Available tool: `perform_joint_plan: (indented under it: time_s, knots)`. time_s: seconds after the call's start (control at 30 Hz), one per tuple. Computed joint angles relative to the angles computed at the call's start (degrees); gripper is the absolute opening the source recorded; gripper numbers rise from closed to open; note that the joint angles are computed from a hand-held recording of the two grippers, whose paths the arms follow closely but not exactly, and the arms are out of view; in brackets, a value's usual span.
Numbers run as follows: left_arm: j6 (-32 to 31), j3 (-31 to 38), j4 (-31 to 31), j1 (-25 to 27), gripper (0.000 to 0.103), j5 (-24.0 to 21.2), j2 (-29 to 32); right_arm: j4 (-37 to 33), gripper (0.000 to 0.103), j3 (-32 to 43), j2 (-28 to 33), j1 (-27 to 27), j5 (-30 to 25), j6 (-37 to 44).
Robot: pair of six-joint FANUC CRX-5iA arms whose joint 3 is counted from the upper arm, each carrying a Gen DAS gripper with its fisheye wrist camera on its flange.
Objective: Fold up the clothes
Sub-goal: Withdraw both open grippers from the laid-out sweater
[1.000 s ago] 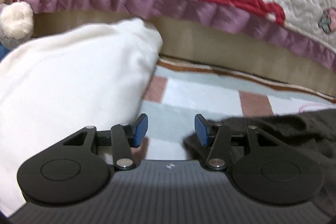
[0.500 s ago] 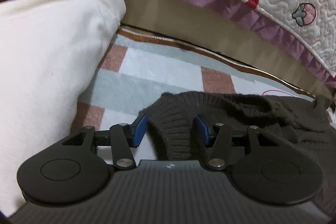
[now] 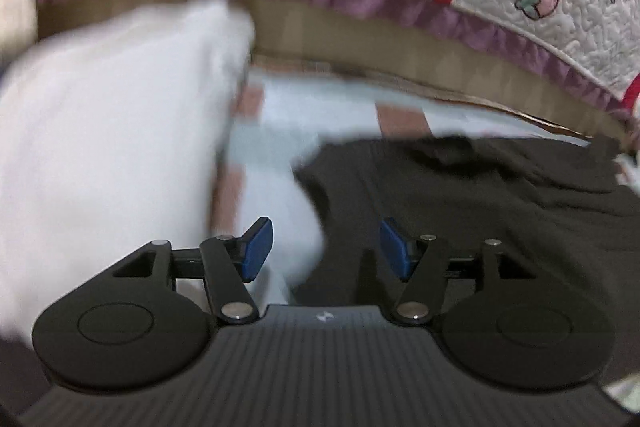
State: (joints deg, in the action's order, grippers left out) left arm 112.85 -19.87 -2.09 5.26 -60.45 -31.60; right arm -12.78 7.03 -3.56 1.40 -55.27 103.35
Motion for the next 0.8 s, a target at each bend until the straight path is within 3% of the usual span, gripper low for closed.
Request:
perform_joint_plan:
  time_s: [0.1, 0.23, 0.3, 0.43, 0.53, 0.7, 0.8]
  knots:
    - [4.69, -0.18, -2.01, -3.69, 0.066, -4.47, -0.8, -11.61, 0.041, -2.39, -3.99, 0.85, -2.62, 4.56]
    - [12.12, -0.86, -3.4, -8.35, 0.067, -6.31, -5.37, -28.89, 0.041, -2.59, -6.46, -0.45, -13.41, 13.39]
    - [14.87, -0.06, -4.89, -11.43, 0.075, -8.08, -7.63, -33.75, 0.041, -4.33, -8.96, 0.08, -16.53, 16.99]
    - [14.36, 4.42, -7.8, -19.48, 0.078, -15.12, -6.71, -37.16, 0.041, -8.27, -14.1, 3.06, -18.42, 18.2]
    - [15.92, 10.93, -15.72, -31.12, 0.078, -22.64, -0.55, -38.71, 0.041, -12.01, -17.57, 4.82, -18.38, 16.92]
    - [10.32, 11.26, -9.11, -29.7, 0.078, -22.77, 5.67, -38.52, 0.041, -18.33, -23.01, 7.94, -18.31, 14.63]
    - [9.97, 11.59, -9.51, -29.81, 0.078, -22.95, 9.5, -42.9, 0.041, -19.93, -23.28, 4.14, -23.09, 12.11]
